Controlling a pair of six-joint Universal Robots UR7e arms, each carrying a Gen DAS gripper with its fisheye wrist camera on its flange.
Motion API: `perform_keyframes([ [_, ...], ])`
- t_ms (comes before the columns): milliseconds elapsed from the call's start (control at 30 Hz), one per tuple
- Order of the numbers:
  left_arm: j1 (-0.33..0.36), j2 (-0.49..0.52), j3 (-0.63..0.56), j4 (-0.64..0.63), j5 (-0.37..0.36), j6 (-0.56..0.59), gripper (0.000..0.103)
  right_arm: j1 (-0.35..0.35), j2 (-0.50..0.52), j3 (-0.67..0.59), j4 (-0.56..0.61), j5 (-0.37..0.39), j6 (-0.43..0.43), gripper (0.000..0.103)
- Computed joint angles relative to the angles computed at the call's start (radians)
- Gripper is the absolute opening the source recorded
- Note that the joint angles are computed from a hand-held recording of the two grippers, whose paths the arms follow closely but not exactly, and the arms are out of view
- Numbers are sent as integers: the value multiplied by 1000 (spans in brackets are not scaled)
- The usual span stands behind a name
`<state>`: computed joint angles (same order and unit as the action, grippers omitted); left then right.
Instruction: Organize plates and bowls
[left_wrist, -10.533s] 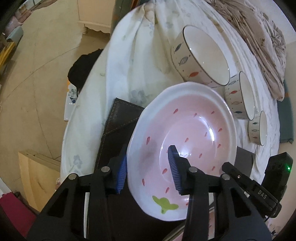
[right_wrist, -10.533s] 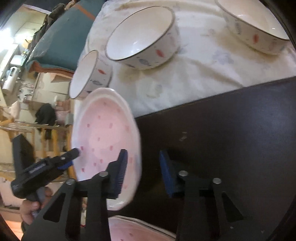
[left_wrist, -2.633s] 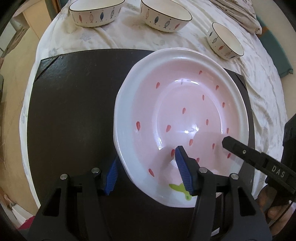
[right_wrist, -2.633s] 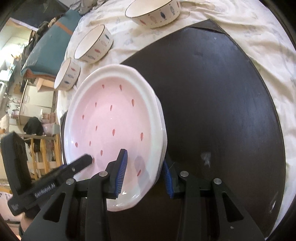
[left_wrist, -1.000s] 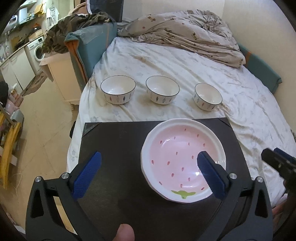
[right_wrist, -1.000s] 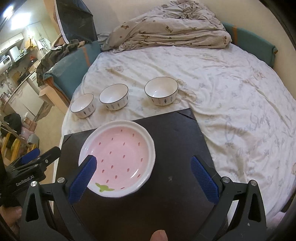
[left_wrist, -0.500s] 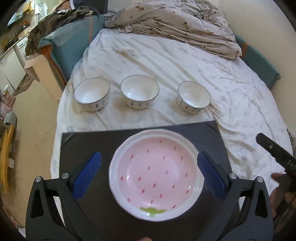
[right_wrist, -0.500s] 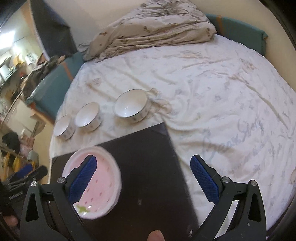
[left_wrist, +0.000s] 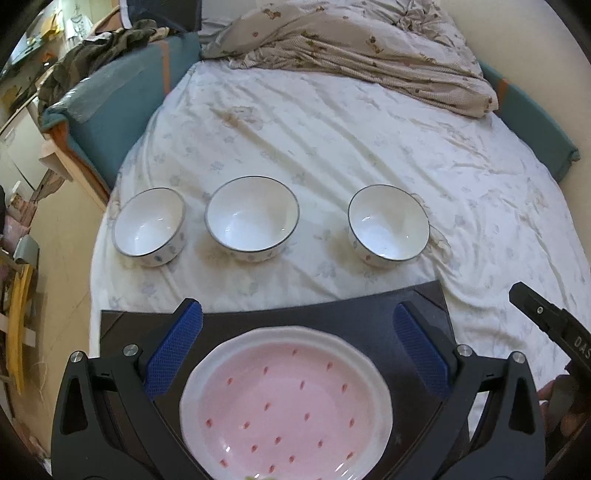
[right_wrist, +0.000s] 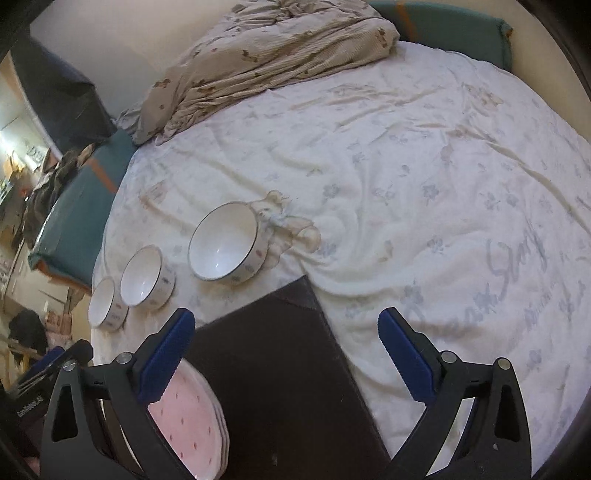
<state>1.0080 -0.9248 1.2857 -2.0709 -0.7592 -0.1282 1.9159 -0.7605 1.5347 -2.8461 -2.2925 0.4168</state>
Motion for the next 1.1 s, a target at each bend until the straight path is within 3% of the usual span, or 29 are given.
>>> perform_keyframes([
  [367,12,165,-181,61,10,8,102,-43,63,-126,65,6,-28,99],
  [433,24,200,-247,113,-29,-34,101,-55,76,-150,83,16,-29,99],
  [533,37,240,-324,163,-71,-79,87,-73,88,-171,103,37,-7,99],
  [667,50,293,-402,222,-122,-80,77,-99,98,-190,126,85,36,99],
  [767,61,334,-460,278,-128,-109,66,-116,116,-221,161,121,58,90],
  [833,72,369,-511,325,-125,-142,59,-128,125,-238,190,155,80,73],
  [933,88,407,-568,375,-145,-171,48,-157,137,-258,213,261,116,58],
  [1100,106,454,-633,415,-154,-184,41,-168,176,-314,251,303,93,47],
])
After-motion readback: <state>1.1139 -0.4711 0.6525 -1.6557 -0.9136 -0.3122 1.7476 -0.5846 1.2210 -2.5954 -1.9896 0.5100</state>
